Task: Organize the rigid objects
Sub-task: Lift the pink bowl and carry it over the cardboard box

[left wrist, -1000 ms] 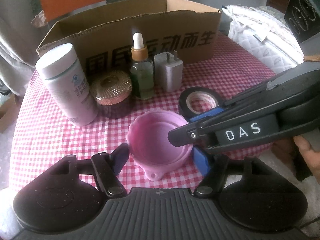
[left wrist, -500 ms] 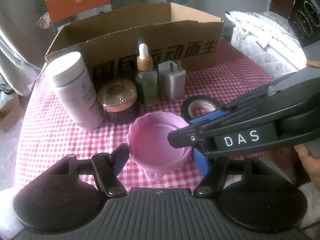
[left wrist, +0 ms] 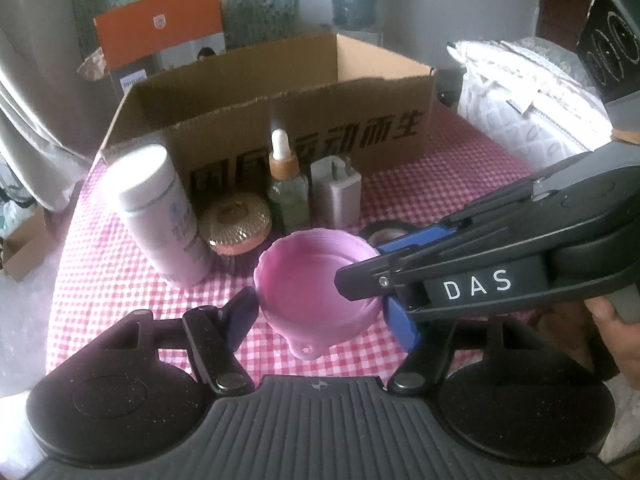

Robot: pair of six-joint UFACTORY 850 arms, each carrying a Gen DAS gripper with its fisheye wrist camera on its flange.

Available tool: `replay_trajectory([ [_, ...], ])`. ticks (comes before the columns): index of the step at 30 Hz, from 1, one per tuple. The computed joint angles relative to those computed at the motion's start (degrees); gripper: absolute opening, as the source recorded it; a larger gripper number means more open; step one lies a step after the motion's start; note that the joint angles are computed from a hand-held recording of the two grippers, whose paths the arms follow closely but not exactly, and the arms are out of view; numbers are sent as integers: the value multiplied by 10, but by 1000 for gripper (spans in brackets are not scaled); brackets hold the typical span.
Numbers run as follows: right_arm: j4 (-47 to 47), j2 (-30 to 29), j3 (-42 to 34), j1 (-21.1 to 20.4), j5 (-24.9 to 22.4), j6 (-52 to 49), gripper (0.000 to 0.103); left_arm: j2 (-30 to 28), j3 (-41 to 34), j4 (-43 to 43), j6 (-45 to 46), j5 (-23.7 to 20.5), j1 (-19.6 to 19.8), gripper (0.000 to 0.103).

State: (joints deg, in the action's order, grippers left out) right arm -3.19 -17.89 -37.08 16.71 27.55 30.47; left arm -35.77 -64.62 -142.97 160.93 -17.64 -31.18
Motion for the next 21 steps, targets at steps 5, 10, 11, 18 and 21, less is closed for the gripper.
replay_trajectory([
  [5,39,35,14,4,11,-50,30,22,16,-69,66,-27,-4,69],
  [10,85,78,16,3,12,-126,30,40,13,-123,112,-60,-8,69],
  [11,91,86,14,0,10,-141,30,41,10,-129,115,-64,-8,69],
  [18,54,103,-30,-34,-21,-164,30,26,-54,-126,78,-58,-10,69],
  [21,-15,88,-67,-59,-50,-116,30,0,-108,-81,11,-30,-7,69],
])
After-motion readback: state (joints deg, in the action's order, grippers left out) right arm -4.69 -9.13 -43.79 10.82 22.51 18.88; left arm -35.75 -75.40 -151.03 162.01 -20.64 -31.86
